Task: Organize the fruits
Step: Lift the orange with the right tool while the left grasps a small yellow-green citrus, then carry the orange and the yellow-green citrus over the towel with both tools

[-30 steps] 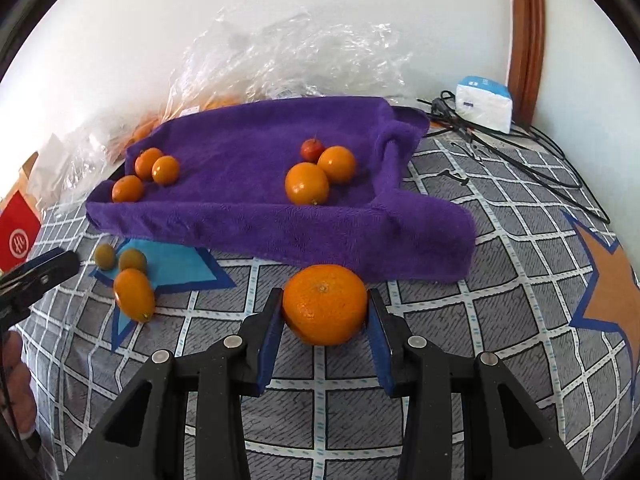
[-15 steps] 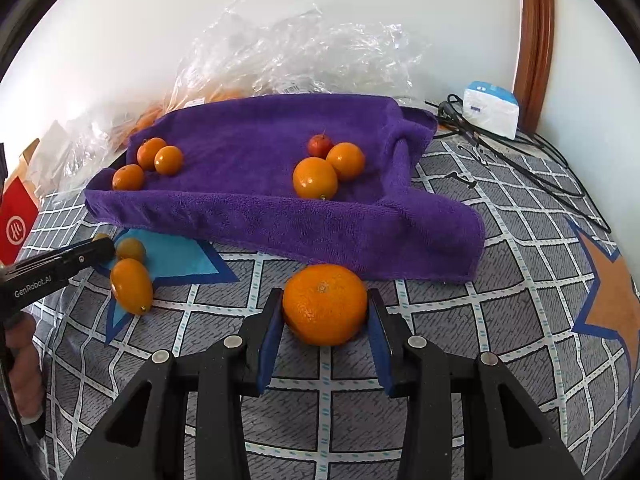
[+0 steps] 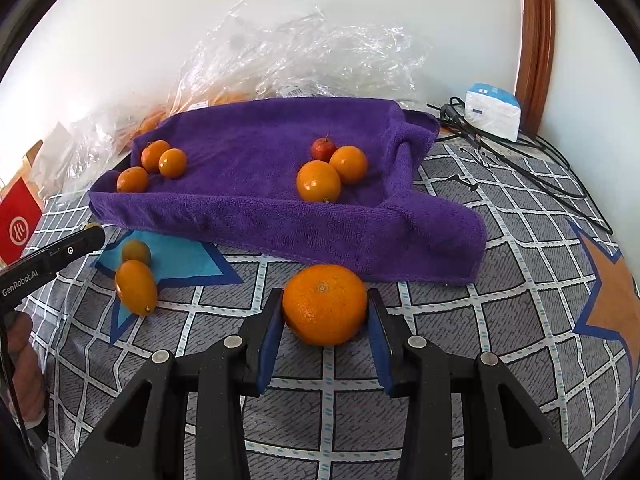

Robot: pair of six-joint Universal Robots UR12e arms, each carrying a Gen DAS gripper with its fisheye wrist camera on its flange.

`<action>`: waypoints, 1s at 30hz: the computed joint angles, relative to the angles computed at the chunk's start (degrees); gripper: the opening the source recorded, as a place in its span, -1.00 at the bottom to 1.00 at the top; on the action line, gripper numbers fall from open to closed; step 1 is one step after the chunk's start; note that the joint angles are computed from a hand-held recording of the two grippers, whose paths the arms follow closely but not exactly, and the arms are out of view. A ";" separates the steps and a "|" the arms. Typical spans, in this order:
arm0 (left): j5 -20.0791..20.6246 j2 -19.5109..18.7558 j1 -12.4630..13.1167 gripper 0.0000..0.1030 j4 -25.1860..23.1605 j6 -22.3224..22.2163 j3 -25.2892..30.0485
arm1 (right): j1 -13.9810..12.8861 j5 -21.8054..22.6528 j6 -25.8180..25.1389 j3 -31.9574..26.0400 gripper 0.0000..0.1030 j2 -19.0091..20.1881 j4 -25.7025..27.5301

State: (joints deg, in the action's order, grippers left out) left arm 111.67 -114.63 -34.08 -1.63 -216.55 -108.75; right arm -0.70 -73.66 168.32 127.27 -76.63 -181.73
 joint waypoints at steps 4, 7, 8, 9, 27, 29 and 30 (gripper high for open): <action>0.83 -0.30 -0.27 -0.52 -0.76 0.14 0.66 | -0.34 0.92 0.29 -0.14 -0.22 0.00 0.82; 2.33 -0.53 -0.81 -0.52 1.02 0.62 0.58 | 0.00 0.06 -0.14 -0.10 -0.22 -0.01 0.53; 2.65 -0.57 -0.91 -0.52 1.40 0.70 0.56 | -0.07 0.61 -0.52 0.04 -0.22 -0.05 0.19; 2.91 -0.61 -0.99 -0.52 1.64 0.69 0.56 | -0.15 0.96 -0.67 0.10 -0.22 -0.09 0.13; 6.82 0.07 -1.12 -0.52 1.87 -3.10 -0.22 | -2.24 4.18 2.77 0.91 -0.22 -0.48 -1.64; 6.91 0.15 -1.06 -0.52 1.78 -3.35 -0.28 | -2.14 3.21 2.24 0.96 -0.22 -0.85 -0.68; 6.79 0.22 -1.01 -0.52 1.94 -3.48 -0.37 | -2.03 2.48 1.85 1.11 -0.22 -1.09 -0.63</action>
